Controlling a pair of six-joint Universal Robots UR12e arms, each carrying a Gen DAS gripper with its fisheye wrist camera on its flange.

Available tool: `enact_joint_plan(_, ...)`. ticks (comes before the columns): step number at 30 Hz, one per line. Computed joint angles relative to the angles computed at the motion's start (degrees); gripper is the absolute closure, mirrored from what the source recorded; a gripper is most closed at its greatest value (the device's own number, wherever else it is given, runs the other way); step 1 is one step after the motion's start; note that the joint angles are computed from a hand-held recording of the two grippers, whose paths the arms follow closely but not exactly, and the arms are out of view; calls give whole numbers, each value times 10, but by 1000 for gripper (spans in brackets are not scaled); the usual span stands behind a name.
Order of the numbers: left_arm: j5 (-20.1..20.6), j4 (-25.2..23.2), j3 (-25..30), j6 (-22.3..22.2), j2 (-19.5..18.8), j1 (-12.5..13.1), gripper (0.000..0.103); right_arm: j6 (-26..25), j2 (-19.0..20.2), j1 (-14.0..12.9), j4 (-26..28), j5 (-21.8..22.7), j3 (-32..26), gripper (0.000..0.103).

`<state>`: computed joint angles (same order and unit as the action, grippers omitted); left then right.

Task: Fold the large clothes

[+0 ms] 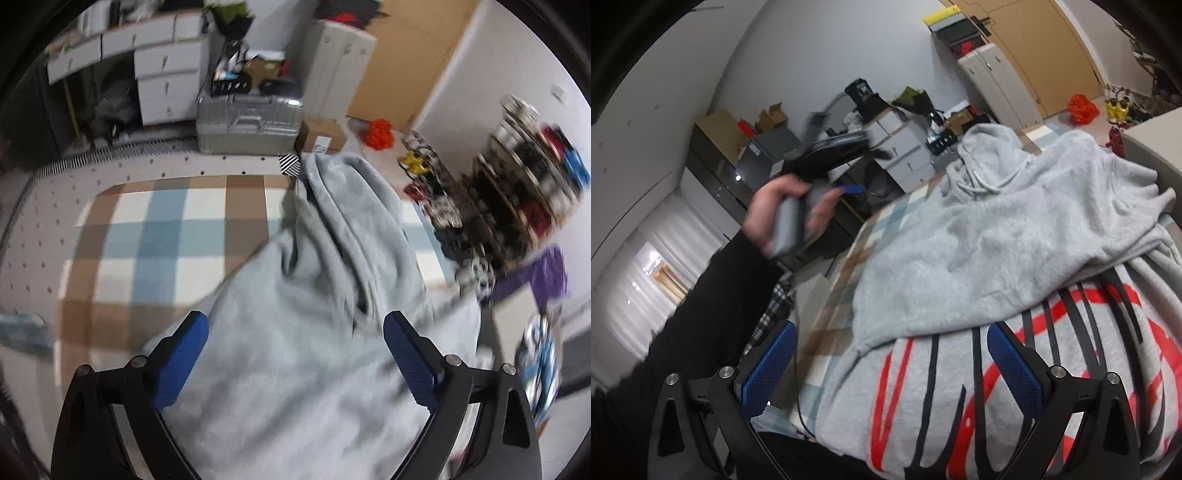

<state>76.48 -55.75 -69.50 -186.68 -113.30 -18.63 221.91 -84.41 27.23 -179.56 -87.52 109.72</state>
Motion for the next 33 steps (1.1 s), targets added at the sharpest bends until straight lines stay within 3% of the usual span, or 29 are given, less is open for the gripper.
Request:
enact_joint_plan(3,17,-64,95,-52,-73,-5,9,-14,-7,-5,-11,12,8,0)
enact_joint_plan(5,-4,-84,133,-94,-107,0,9,-24,-13,-4,-8,-1,13,0)
enact_joint_plan(10,-30,-78,183,-188,-168,10,10,-45,-24,-17,8,-11,22,0)
enact_joint_plan(13,-49,-90,216,-168,-196,7,10,-34,-28,-33,16,1,30,0)
enact_joint_plan(15,-22,-110,241,-136,-212,-1,10,-12,-30,-46,22,19,37,0)
enact_joint_plan(18,3,-98,246,-105,-216,-8,13,20,-31,-62,30,45,45,0)
enact_joint_plan(20,24,-77,235,-69,-211,-13,23,40,-31,-71,27,63,50,0)
enact_joint_plan(22,50,-68,227,-49,-206,-16,65,43,-32,-73,24,68,51,0)
enact_joint_plan(23,43,-68,222,-38,-204,-15,72,41,-33,-72,24,66,51,0)
enact_joint_plan(25,24,-82,225,-14,-204,-14,97,35,-33,-70,23,69,50,0)
enact_joint_plan(27,27,-83,226,-4,-205,-17,99,26,-32,-66,25,67,47,0)
enact_joint_plan(31,13,-13,194,-13,-183,-16,100,-4,-33,-55,30,51,41,0)
enact_joint_plan(33,35,17,188,-12,-176,-20,100,-21,-33,-48,44,27,35,0)
